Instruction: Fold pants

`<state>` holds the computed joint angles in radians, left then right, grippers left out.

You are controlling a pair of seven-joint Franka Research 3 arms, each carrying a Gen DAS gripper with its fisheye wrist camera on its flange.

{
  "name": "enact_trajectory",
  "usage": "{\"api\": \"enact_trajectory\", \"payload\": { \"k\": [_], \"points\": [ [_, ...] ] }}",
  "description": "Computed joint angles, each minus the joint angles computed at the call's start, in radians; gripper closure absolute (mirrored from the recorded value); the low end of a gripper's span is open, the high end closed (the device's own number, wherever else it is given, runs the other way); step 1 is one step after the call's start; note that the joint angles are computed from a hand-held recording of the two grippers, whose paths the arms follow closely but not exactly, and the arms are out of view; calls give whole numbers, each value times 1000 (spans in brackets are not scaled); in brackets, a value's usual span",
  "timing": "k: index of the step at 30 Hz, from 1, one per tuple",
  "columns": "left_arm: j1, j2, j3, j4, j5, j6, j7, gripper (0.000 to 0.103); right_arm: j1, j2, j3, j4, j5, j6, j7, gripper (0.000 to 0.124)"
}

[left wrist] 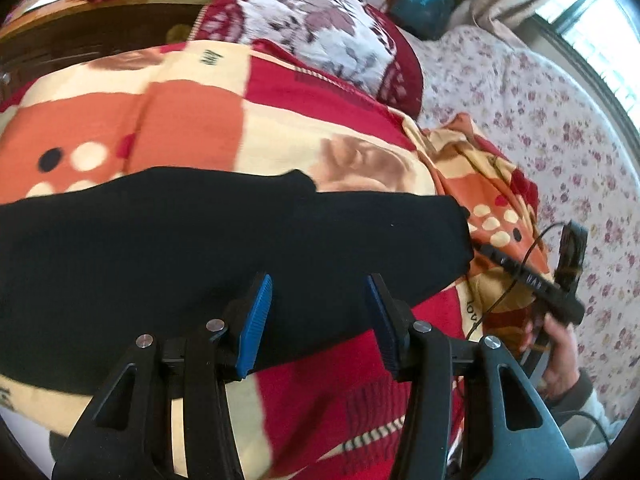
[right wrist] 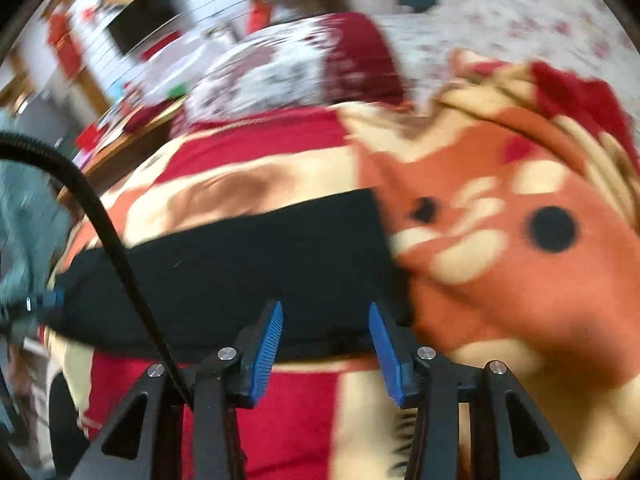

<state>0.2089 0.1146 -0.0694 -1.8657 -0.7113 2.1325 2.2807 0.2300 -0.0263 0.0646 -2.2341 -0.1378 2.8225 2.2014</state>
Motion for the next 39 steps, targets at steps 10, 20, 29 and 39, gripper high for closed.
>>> {"api": "enact_trajectory", "payload": {
  "k": [10,20,29,39],
  "points": [
    [-44,-47,-2,-95,85,142,-13,55,15,127,-29,121,86,-86,-110,80],
    [-30,-24,-4,-84,49,78,-33,55,50,83,-62,91,-136,-74,-73,119],
    [-29,-28,3,-98,15,48,-21,55,23,47,-33,99,-321,-205,37,119],
    [-4,-95,34,-163,-37,75,12,55,4,22,-26,39,-105,-25,-50,117]
  ]
}}
